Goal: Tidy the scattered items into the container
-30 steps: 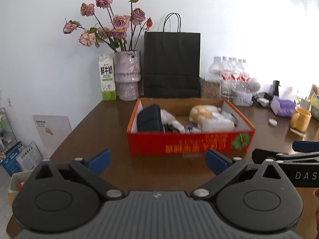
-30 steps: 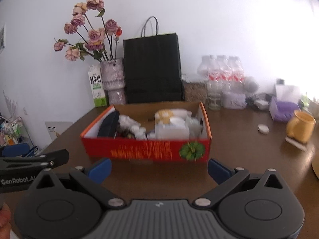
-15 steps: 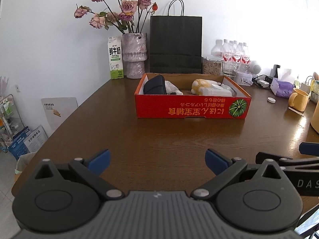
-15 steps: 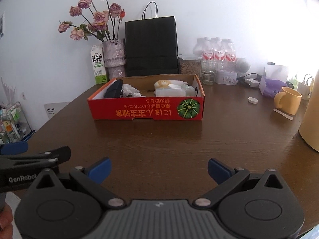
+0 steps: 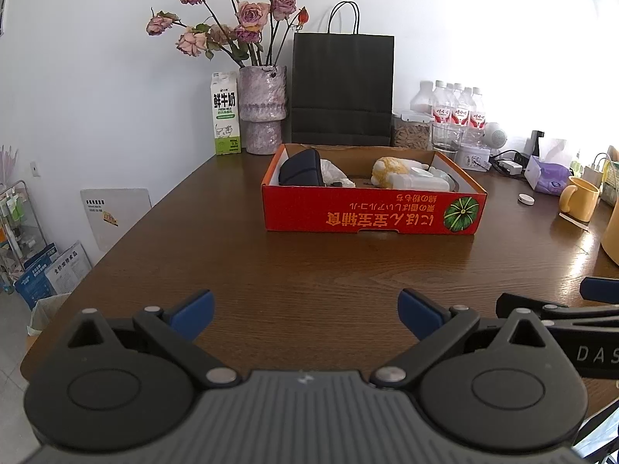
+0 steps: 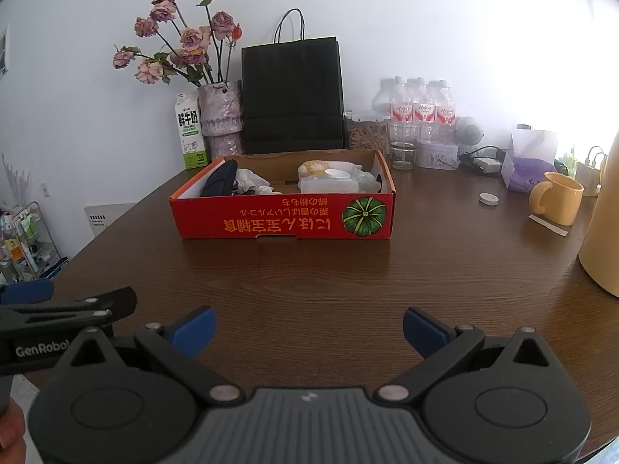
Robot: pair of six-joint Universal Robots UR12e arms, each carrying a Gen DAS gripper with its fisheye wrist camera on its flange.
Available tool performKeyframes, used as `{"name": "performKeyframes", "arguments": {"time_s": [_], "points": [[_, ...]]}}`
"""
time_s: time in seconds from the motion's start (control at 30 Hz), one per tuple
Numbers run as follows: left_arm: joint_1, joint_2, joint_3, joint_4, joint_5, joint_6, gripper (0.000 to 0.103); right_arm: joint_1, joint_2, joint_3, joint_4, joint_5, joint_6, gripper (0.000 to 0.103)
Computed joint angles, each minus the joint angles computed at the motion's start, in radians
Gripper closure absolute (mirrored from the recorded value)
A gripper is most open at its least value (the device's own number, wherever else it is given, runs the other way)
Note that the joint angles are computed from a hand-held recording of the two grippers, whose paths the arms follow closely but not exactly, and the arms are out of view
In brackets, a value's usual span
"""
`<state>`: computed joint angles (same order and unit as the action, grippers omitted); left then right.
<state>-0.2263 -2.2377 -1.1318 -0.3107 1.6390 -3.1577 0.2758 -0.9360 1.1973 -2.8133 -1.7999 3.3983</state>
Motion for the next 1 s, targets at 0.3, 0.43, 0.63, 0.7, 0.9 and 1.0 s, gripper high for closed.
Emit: {"name": "performKeyframes", "arguments": {"time_s": [0.3, 0.43, 0.63, 0.7, 0.9, 1.0], "points": [[0.0, -0.001, 0.002, -0.012, -0.006, 0.004, 0.0, 0.0, 0.002, -0.003, -0.001, -0.005, 0.008, 0.0], [-0.001, -0.001, 0.003, -0.012, -0.003, 0.005, 0.0, -0.001, 0.001, -0.003, 0.0, -0.004, 0.009, 0.0], [0.0, -0.001, 0.001, -0.011, -0.005, 0.003, 0.0, -0.001, 0.001, -0.003, 0.001, -0.004, 0.008, 0.0], [0.0, -0.001, 0.001, -0.011, -0.005, 0.003, 0.0, 0.0, 0.001, -0.003, 0.001, -0.005, 0.007, 0.0], [0.0, -0.001, 0.0, -0.013, -0.002, 0.001, 0.0, -0.001, 0.002, -0.002, 0.001, -0.003, 0.009, 0.0], [-0.001, 0.0, -0.001, -0.011, -0.002, 0.0, 0.0, 0.0, 0.002, -0.002, -0.001, -0.004, 0.008, 0.0]]}}
